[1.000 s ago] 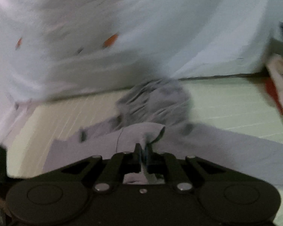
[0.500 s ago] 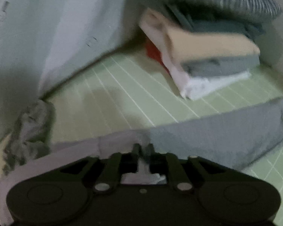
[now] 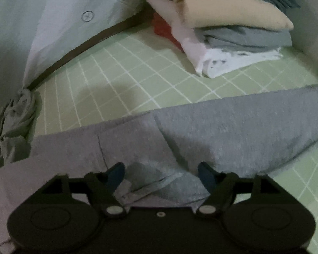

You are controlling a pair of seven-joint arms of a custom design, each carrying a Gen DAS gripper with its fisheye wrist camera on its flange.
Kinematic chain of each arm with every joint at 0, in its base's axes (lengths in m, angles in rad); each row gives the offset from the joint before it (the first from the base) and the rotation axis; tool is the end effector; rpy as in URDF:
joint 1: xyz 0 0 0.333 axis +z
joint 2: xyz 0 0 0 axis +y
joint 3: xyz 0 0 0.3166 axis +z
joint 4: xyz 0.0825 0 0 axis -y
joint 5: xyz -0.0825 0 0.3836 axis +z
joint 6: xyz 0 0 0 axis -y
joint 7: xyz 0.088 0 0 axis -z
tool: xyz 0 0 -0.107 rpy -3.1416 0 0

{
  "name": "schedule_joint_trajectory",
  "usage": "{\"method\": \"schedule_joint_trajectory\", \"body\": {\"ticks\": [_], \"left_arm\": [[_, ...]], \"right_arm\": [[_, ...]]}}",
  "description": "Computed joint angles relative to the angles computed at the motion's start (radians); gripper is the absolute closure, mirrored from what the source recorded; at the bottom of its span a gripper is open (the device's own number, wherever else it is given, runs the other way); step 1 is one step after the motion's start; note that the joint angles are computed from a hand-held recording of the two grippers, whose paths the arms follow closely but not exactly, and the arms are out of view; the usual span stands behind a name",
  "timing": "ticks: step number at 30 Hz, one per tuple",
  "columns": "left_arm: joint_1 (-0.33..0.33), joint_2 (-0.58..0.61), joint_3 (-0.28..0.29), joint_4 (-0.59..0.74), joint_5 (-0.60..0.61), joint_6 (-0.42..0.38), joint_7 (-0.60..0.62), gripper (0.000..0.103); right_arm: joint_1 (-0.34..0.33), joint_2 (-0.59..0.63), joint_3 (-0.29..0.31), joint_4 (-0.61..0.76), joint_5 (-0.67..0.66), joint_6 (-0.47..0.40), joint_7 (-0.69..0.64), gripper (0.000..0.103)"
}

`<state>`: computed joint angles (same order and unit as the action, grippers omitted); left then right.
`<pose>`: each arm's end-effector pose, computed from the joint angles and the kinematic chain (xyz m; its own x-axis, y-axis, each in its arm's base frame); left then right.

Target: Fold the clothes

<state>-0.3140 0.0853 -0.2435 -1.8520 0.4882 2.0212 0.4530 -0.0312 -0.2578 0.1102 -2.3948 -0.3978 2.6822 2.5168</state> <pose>0.5217 -0.2888 0.4890 0.3818 -0.9128 -0.1452 -0.8677 -0.2999 -0.3965 0.4940 0.0535 0.4750 -0.4780 -0.8641 -0.1576 -0.6856 0.4792 -0.5480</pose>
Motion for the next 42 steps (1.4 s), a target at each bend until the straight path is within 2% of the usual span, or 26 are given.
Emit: {"method": "schedule_joint_trajectory", "body": {"ticks": [3, 6, 12, 14, 16, 17, 19, 20, 21, 23, 25, 26, 27, 29, 30, 34, 36, 39, 42], "left_arm": [[0.002, -0.008, 0.001, -0.011, -0.005, 0.013, -0.011, 0.0], [0.005, -0.022, 0.001, -0.028, -0.009, 0.032, -0.027, 0.0], [0.009, -0.091, -0.007, -0.096, -0.01, 0.084, -0.057, 0.0], [0.013, -0.126, -0.01, -0.131, -0.017, 0.105, -0.061, 0.0], [0.016, -0.16, -0.014, -0.165, -0.025, 0.121, -0.062, 0.0], [0.017, -0.177, -0.016, -0.182, -0.03, 0.129, -0.06, 0.0], [0.02, -0.212, -0.019, -0.216, -0.037, 0.146, -0.051, 0.0], [0.021, -0.23, -0.021, -0.233, -0.04, 0.153, -0.043, 0.0], [0.022, -0.245, -0.022, -0.248, -0.045, 0.16, -0.034, 0.0], [0.021, -0.273, -0.023, -0.278, -0.062, 0.18, -0.003, 0.0], [0.019, -0.289, -0.024, -0.297, -0.08, 0.199, 0.031, 0.0], [0.017, -0.292, -0.026, -0.301, -0.091, 0.205, 0.048, 0.0], [0.015, -0.292, -0.028, -0.303, -0.101, 0.214, 0.062, 0.0], [0.01, -0.284, -0.035, -0.298, -0.111, 0.241, 0.082, 0.0], [0.007, -0.275, -0.042, -0.29, -0.103, 0.254, 0.084, 0.0], [-0.01, -0.214, -0.078, -0.213, -0.044, 0.245, 0.045, 0.0], [-0.026, -0.181, -0.093, -0.17, 0.003, 0.252, -0.004, 0.0], [-0.061, -0.112, -0.108, -0.086, 0.063, 0.237, -0.073, 0.0], [-0.1, -0.047, -0.103, -0.011, 0.097, 0.24, -0.146, 0.0]], "right_arm": [[0.009, 0.004, 0.008, 0.022, -0.02, -0.041, -0.032, 0.087], [0.023, -0.009, 0.008, 0.026, -0.024, -0.027, -0.047, 0.089], [0.079, -0.035, 0.023, 0.044, 0.061, 0.078, -0.111, 0.09], [0.138, -0.02, 0.016, 0.062, 0.156, 0.133, -0.183, 0.09], [0.227, 0.008, -0.002, 0.085, 0.286, 0.188, -0.308, 0.089], [0.267, 0.021, -0.006, 0.094, 0.343, 0.206, -0.373, 0.086], [0.333, 0.047, -0.006, 0.109, 0.436, 0.225, -0.493, 0.071], [0.332, 0.052, 0.017, 0.114, 0.436, 0.217, -0.498, 0.057], [0.305, 0.045, 0.058, 0.115, 0.391, 0.178, -0.448, 0.05], [0.279, -0.001, 0.099, 0.085, 0.335, 0.118, -0.375, 0.043], [0.247, -0.08, 0.132, 0.023, 0.285, 0.076, -0.296, 0.029], [0.222, -0.125, 0.154, -0.005, 0.256, 0.033, -0.244, 0.017], [0.199, -0.17, 0.175, -0.027, 0.23, -0.021, -0.197, 0.012], [0.174, -0.256, 0.197, -0.07, 0.195, -0.123, -0.132, 0.009], [0.171, -0.297, 0.194, -0.095, 0.187, -0.15, -0.121, 0.004], [0.153, -0.441, 0.165, -0.199, 0.189, -0.183, -0.099, 0.0], [0.133, -0.471, 0.139, -0.232, 0.201, -0.162, -0.114, 0.0], [0.115, -0.471, 0.071, -0.264, 0.225, -0.099, -0.216, 0.0], [0.063, -0.456, 0.027, -0.287, 0.248, 0.014, -0.295, 0.0]]}}
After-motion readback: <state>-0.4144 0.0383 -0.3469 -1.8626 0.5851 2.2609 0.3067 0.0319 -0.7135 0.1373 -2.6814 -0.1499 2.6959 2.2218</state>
